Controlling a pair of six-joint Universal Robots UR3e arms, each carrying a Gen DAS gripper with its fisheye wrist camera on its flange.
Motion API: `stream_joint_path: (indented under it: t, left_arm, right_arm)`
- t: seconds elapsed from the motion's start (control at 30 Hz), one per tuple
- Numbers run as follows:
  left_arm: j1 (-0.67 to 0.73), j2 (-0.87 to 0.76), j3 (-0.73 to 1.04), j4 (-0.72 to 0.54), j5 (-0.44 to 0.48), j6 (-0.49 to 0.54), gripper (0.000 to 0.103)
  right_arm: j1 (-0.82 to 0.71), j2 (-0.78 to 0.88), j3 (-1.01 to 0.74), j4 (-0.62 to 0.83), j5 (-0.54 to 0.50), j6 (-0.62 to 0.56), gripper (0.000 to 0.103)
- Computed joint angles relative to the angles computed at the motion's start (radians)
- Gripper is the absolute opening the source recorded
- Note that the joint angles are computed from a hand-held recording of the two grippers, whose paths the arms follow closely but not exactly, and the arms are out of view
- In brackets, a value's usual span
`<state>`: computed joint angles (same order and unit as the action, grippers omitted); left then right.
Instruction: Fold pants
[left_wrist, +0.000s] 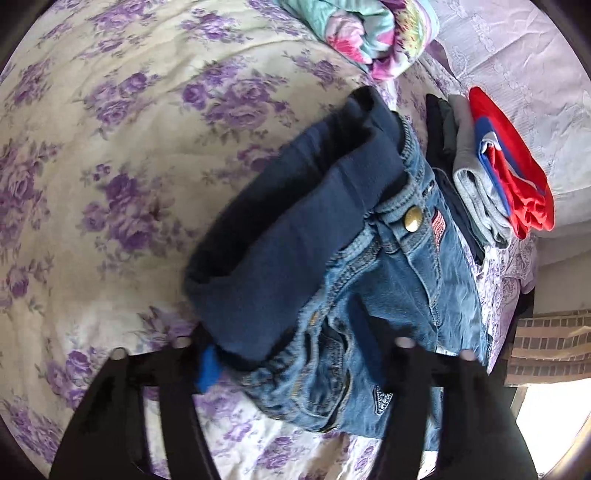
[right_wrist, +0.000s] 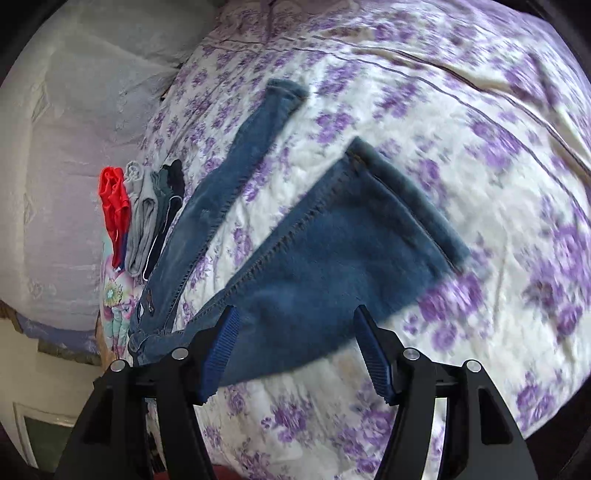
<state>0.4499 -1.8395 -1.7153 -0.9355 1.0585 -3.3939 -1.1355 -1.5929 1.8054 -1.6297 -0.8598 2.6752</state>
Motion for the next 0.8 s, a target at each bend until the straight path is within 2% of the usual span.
stream_joint_path:
  t: [0.03,0.1,0.13,0.2,0.23,0.3,0.33,0.37,0.47,0.53,0.6,0.7,0.77,0.8]
  left_arm:
    - [0.018,0.005,-0.011,-0.006,-0.012,0.005,0.04]
    - [0.047,0.023,-0.045,-0.009,-0.044,0.017,0.033]
    - [0.068,0.032,-0.065,-0.01,-0.074,0.025,0.027]
    - [0.096,0.053,-0.101,-0.007,-0.122,0.036,0.024]
    - [0.102,0.066,-0.116,-0.001,-0.134,0.038,0.022]
    - [0.102,0.093,-0.133,0.01,-0.137,0.033,0.021]
    - [0.104,0.106,-0.137,0.007,-0.142,0.027,0.02]
    - [0.113,0.126,-0.144,-0.004,-0.156,0.026,0.019]
    - [0.145,0.224,-0.167,-0.068,-0.191,0.045,0.019]
    - [0.181,0.316,-0.192,-0.16,-0.207,0.104,0.019]
    - [0.255,0.448,-0.257,-0.314,-0.224,0.206,0.019]
    - [0.384,0.625,-0.409,-0.531,-0.235,0.326,0.019]
    - [0.436,0.709,-0.512,-0.568,-0.217,0.367,0.02]
    - [0.444,0.741,-0.57,-0.536,-0.18,0.369,0.021]
  right_arm:
    - [-0.027,-0.008,0.032,0.0,0.009,0.003,0.065]
    - [-0.061,0.001,0.086,-0.018,0.042,0.023,0.065]
    - [-0.067,0.008,0.113,-0.047,0.061,0.045,0.064]
    - [-0.059,0.041,0.157,-0.139,0.118,0.097,0.059]
    - [-0.042,0.066,0.162,-0.189,0.137,0.122,0.054]
    - [0.017,0.127,0.159,-0.343,0.131,0.216,0.036]
    - [0.039,0.157,0.136,-0.374,0.133,0.244,0.014]
    - [0.05,0.179,0.103,-0.372,0.145,0.254,0.011]
    - [0.07,0.201,-0.055,-0.273,0.2,0.178,0.009]
    - [0.084,0.234,-0.217,-0.149,0.194,0.112,0.009]
    - [0.079,0.281,-0.335,-0.057,0.153,0.063,0.009]
    - [0.045,0.318,-0.348,-0.01,0.066,0.029,0.009]
    - [0.034,0.339,-0.301,-0.037,-0.007,0.007,0.009]
    - [0.036,0.349,-0.274,-0.07,-0.042,0.009,0.01]
